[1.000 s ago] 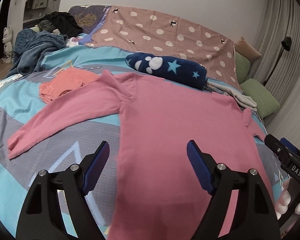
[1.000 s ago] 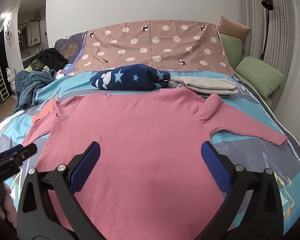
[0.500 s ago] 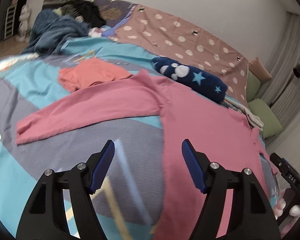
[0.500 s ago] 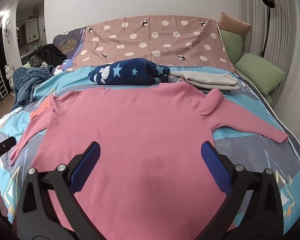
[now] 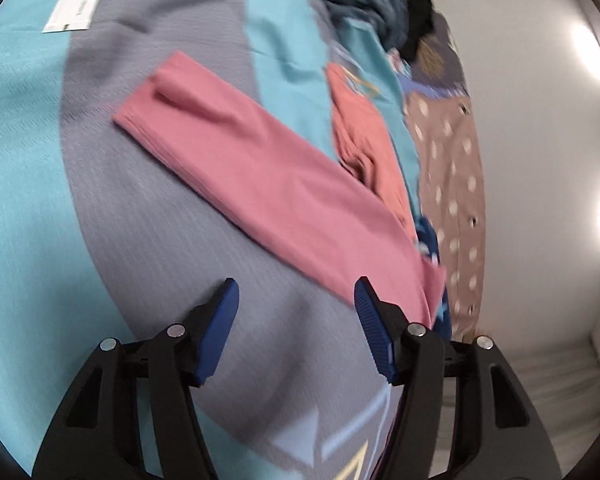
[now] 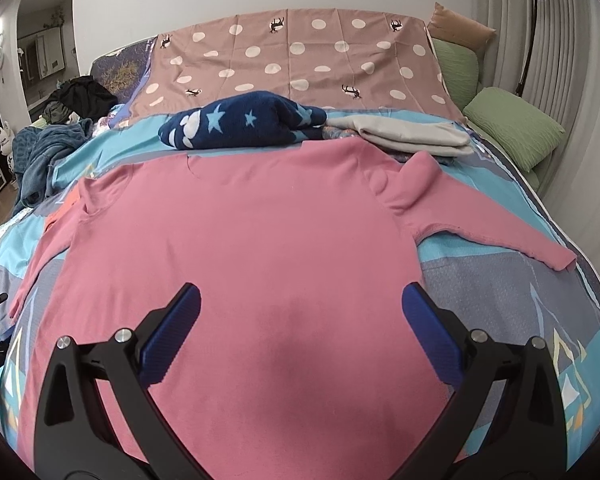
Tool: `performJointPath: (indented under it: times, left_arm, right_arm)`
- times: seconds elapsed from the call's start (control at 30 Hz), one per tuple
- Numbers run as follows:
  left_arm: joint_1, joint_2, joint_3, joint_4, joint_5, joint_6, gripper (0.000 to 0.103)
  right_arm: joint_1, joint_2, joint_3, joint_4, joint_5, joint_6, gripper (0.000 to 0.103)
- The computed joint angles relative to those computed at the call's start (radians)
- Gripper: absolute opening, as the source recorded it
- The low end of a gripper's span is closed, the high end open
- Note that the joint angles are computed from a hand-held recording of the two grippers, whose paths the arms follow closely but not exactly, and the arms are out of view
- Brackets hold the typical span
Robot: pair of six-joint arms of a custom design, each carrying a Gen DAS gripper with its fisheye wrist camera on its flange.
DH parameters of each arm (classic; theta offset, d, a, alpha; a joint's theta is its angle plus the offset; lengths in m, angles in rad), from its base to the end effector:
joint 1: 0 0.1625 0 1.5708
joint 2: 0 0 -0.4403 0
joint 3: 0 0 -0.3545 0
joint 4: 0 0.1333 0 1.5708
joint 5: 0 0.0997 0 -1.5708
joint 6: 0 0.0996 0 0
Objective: Fold small clothes
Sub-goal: 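Grasp the pink sleeve with the left gripper and fold it across the shirt body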
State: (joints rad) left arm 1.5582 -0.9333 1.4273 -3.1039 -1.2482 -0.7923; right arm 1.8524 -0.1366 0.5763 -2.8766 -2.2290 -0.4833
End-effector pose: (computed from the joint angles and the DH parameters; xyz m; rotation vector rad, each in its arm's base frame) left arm 0.1560 -0.7082 0.3863 1.2062 -2.3020 1.5267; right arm 0.3145 -0.8268 0.0965 0.5089 -2.2147 0.9553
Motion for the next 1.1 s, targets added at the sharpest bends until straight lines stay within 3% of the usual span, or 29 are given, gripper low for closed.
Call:
performJointPath:
  times: [0.2,0.23,0.3,0.37,0.47,0.6,0.67,0.83,0.93,1.03,1.07,1.1]
  left_arm:
    - [0.041,0.06,-0.147,0.072,0.074,-0.02,0.058]
    - [0.046,0.066,-0.162,0.073,0.081,-0.016,0.051]
    - [0.056,0.075,-0.184,0.064,0.045,-0.016,0.003]
    - [0.041,0.078,-0.202,0.046,0.027,0.029,0.003]
    - [-0.034,0.09,-0.261,0.046,0.072,0.208,0.003]
    - [-0.152,0.139,-0.394,0.106,0.035,0.448,0.003]
    - [-0.218,0.196,-0.499,0.181,0.01,0.588,0.003]
    - [-0.325,0.371,-0.738,0.412,-0.066,0.804,0.003]
    - [-0.364,0.498,-0.886,0.572,-0.045,0.892,0.005]
    - [-0.378,0.59,-0.999,0.791,-0.039,0.905,0.033]
    - [-0.378,0.606,-1.008,0.814,-0.03,0.912,0.04]
    - [-0.383,0.603,-0.975,0.81,-0.01,0.923,0.04]
  right_arm:
    - [-0.005,0.004,-0.009,0.01,-0.019,0.018,0.101]
    - [-0.006,0.002,-0.006,0.01,-0.02,0.021,0.101]
    - [-0.007,-0.002,-0.002,0.012,-0.022,0.026,0.101]
    - [-0.009,-0.003,-0.004,0.007,-0.028,0.018,0.101]
    - [-0.011,0.01,-0.033,0.012,-0.04,0.011,0.101]
    - [-0.016,0.004,-0.032,0.022,-0.018,0.035,0.101]
    - [-0.019,-0.005,-0.015,0.017,-0.007,0.037,0.101]
    - [-0.029,-0.027,0.019,0.009,-0.013,0.059,0.101]
    - [-0.04,-0.056,0.059,-0.011,-0.021,0.088,0.101]
    - [-0.05,-0.091,0.113,-0.042,-0.032,0.106,0.101]
    - [-0.053,-0.099,0.125,-0.048,-0.037,0.107,0.101]
    - [-0.057,-0.109,0.14,-0.059,-0.042,0.105,0.101]
